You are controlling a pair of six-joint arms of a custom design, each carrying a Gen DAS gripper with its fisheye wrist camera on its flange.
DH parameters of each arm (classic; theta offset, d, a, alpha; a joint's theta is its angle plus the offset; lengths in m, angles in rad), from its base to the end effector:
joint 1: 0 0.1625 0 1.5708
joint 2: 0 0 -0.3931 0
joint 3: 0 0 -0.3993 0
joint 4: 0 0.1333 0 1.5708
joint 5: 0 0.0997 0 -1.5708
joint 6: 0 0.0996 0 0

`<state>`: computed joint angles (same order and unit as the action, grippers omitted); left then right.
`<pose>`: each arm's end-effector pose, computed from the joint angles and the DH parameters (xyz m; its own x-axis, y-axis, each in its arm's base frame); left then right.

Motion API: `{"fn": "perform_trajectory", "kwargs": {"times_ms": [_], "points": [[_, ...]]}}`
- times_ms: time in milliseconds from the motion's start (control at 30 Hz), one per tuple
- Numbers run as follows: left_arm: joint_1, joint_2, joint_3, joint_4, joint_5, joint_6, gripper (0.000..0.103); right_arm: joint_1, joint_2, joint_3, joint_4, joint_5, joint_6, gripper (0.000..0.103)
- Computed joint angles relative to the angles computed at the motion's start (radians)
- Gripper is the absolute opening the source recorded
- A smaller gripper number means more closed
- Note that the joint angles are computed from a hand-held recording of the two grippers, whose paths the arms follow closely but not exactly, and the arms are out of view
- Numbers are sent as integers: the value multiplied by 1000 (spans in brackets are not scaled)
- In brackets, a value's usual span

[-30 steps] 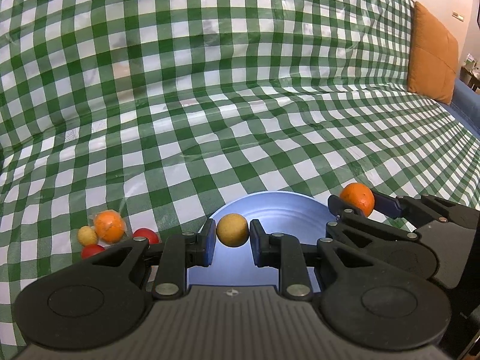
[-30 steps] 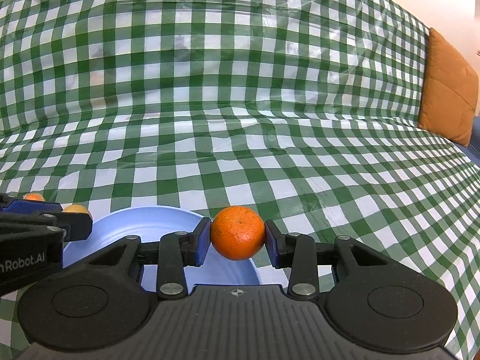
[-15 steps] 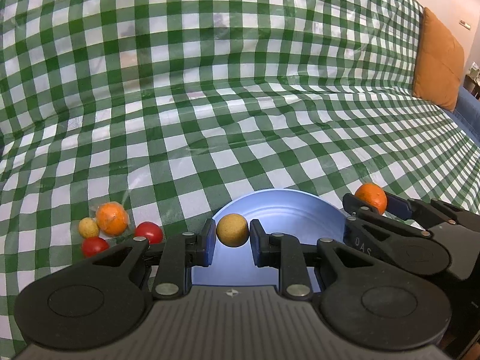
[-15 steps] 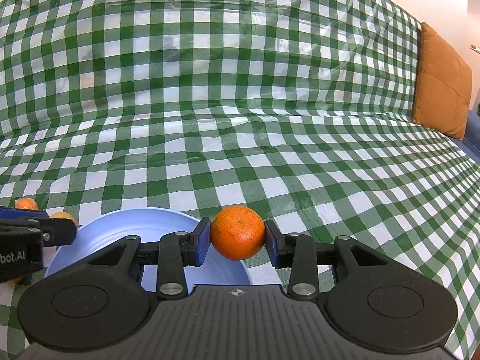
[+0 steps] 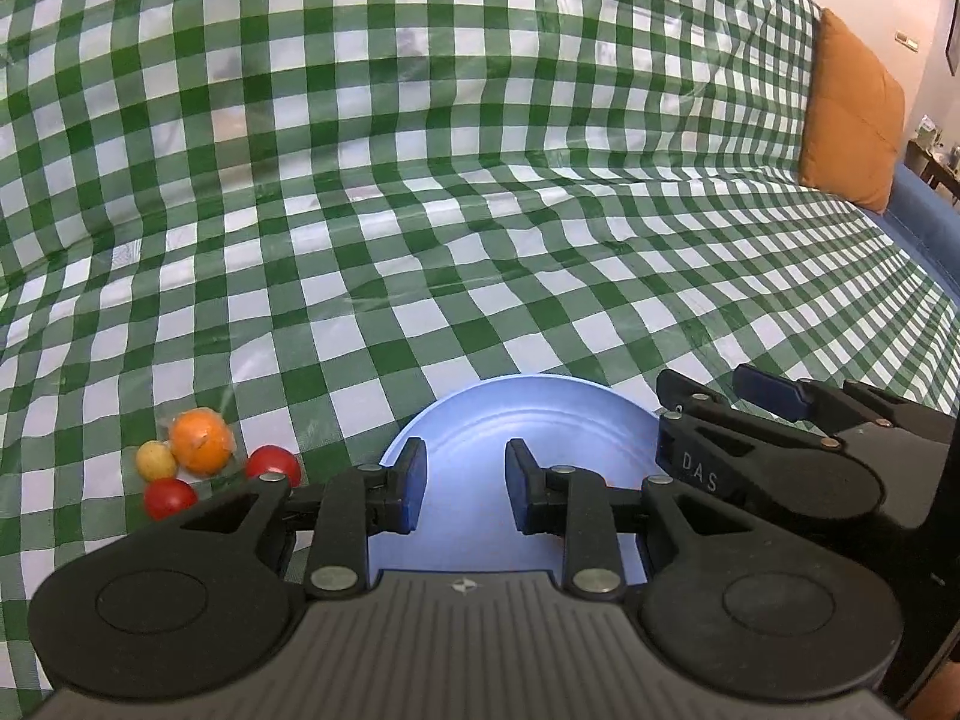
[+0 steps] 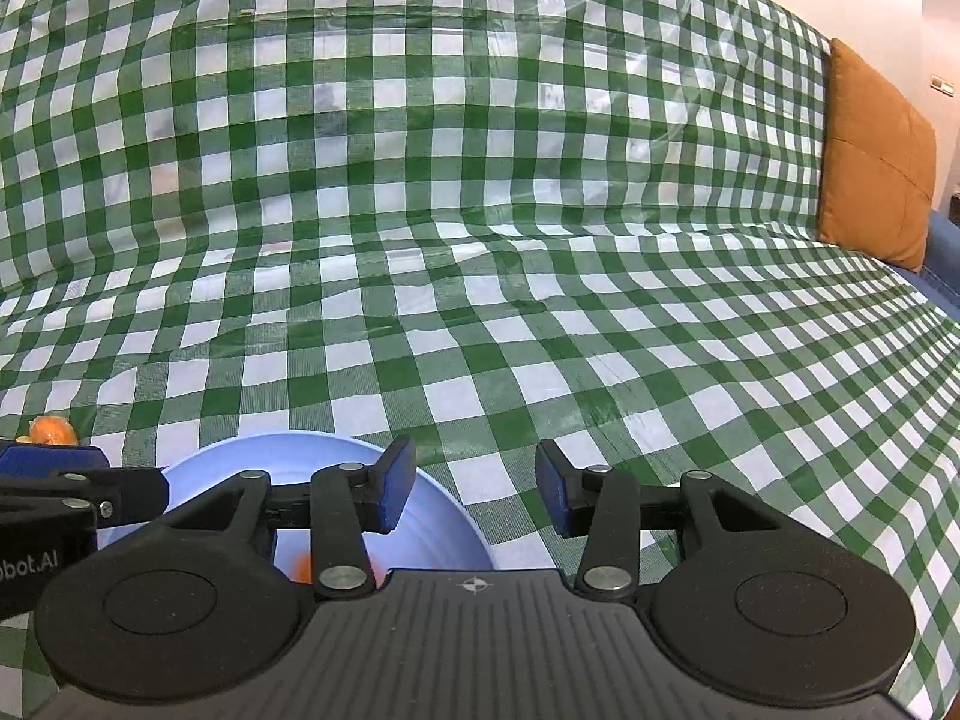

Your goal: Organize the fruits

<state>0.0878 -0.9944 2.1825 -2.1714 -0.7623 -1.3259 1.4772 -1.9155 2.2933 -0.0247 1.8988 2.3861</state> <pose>-0.3886 -0.2403 0.0092 -0.7222 0.1045 -0.6837 0.5297 0.7192 -0.4496 0.0735 -0.3005 0.2590 -0.6877 0.0474 0.7244 -0.6034 0.5176 -0.6066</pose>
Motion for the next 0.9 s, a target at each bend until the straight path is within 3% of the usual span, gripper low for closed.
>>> {"fn": "perform_trajectory", "kwargs": {"times_ms": [900], "points": [[-13, -32, 1, 86, 0, -61, 31, -36, -25, 13, 15, -73, -30, 46]]}}
